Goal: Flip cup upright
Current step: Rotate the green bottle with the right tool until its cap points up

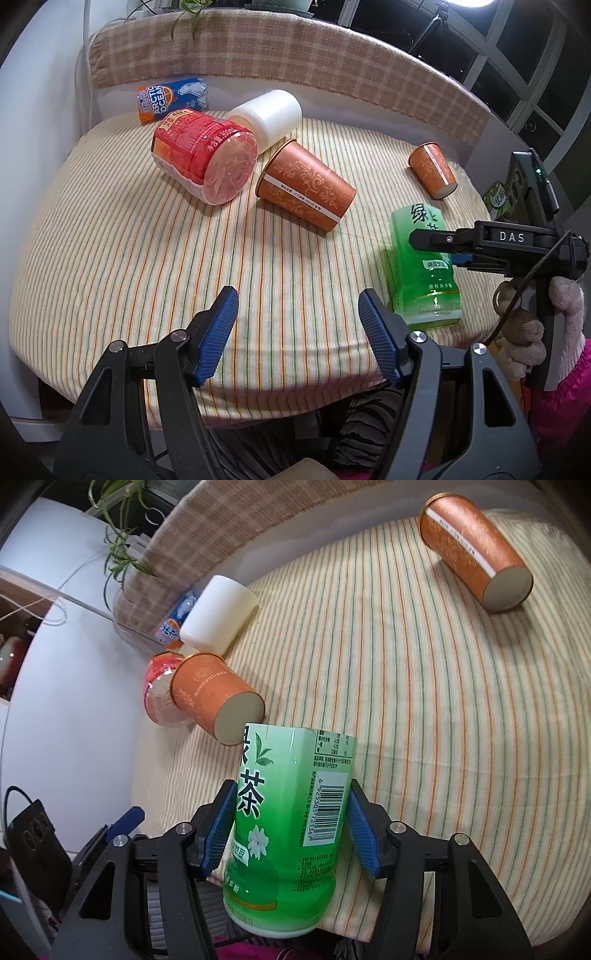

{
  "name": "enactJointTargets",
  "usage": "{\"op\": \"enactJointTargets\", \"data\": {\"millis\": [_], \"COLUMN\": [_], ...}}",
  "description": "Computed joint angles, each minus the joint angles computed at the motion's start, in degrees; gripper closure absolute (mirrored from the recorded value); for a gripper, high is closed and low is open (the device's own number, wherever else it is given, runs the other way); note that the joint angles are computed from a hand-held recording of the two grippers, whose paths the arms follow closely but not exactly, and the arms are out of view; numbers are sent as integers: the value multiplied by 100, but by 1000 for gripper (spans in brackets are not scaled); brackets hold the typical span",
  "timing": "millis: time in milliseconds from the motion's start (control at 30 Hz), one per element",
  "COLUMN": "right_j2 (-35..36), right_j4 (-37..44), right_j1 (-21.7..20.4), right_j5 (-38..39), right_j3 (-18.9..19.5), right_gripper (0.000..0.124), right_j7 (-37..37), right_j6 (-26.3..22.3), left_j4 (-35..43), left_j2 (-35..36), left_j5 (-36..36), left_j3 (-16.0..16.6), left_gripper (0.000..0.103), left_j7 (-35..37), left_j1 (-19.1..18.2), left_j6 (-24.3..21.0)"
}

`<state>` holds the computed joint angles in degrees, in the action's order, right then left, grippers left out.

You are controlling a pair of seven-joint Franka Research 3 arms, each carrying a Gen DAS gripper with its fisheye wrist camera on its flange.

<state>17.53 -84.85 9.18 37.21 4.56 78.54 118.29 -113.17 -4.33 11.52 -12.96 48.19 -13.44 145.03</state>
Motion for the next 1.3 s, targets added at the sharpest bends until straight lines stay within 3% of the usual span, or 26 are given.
{"op": "enactJointTargets", "data": {"millis": [200, 500, 600, 867, 1300], "right_j2": [-410, -973, -981, -884, -1342], "right_j4": [-529, -1533, -1766, -2105, -3018], "right_j1": [96, 510, 645, 879, 973], "right_j5": [-125, -1078, -1612, -2580, -3399], "right_j3": [-12, -45, -64, -204, -252], "right_gripper": [68, 68, 68, 68, 68], "right_j7": [-437, -927, -846, -213, 133], "right_j6": [643, 2736, 3503, 4844, 5785], "left_j4": [21, 38, 49, 24, -47], "left_j2": [2, 19, 34, 15, -33], "left_j5": [-15, -34, -60, -65, -59], "left_j3": [7, 13, 8, 2, 2], "left_gripper": [34, 34, 34, 34, 34], "left_j7": [26, 0, 7, -4, -53], "left_j1": [3, 13, 5, -7, -5], "left_j6": [-2, 11, 19, 41, 99]}}
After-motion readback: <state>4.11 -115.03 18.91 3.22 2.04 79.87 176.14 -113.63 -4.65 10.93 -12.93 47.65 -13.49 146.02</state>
